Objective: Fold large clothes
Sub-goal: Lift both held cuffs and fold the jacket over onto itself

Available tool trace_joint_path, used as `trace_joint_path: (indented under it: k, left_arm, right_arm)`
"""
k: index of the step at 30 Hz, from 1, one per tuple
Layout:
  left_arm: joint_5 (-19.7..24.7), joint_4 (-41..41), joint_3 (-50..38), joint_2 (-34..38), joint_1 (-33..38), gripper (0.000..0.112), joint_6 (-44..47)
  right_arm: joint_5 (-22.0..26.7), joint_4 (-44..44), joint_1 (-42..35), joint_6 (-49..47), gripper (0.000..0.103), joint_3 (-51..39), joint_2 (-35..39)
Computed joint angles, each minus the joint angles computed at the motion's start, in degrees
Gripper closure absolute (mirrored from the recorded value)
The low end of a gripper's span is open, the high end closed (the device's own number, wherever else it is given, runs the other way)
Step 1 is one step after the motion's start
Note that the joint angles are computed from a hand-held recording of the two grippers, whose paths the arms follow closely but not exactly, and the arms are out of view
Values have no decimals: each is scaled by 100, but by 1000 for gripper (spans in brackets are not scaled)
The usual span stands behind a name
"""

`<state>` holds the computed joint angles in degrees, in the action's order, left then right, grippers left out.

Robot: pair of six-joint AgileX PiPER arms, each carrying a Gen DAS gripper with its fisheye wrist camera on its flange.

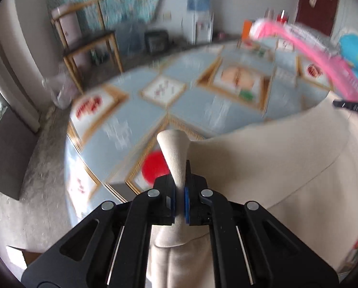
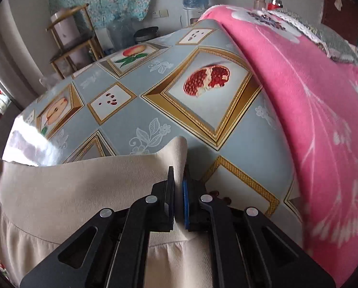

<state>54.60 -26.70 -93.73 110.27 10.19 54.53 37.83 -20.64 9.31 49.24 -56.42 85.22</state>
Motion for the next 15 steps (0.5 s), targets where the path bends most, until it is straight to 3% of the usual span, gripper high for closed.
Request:
trace_joint_path:
  k: [6, 10, 11, 12, 14, 15]
  left_arm:
    - [530, -697, -629, 89, 380, 107, 142]
    - [329, 231, -446, 347, 136, 100, -315]
    - [147, 276, -185, 269, 140, 93, -270]
    - [34, 133, -59, 173, 225, 80, -161]
    - [177, 226, -201, 131, 397, 62, -439]
    - [298, 85, -284, 73, 607, 62, -432]
  right_arm:
    - [114, -98, 0, -48, 97, -373, -247]
    - [261, 700, -236, -869, 94, -619, 435]
    - [220, 726, -256, -947, 89, -586, 460]
    - [239, 795, -280, -1067, 84, -554, 350]
    - [431, 714, -271, -928, 58, -459, -87]
    - [491, 484, -191, -710, 47, -354, -337]
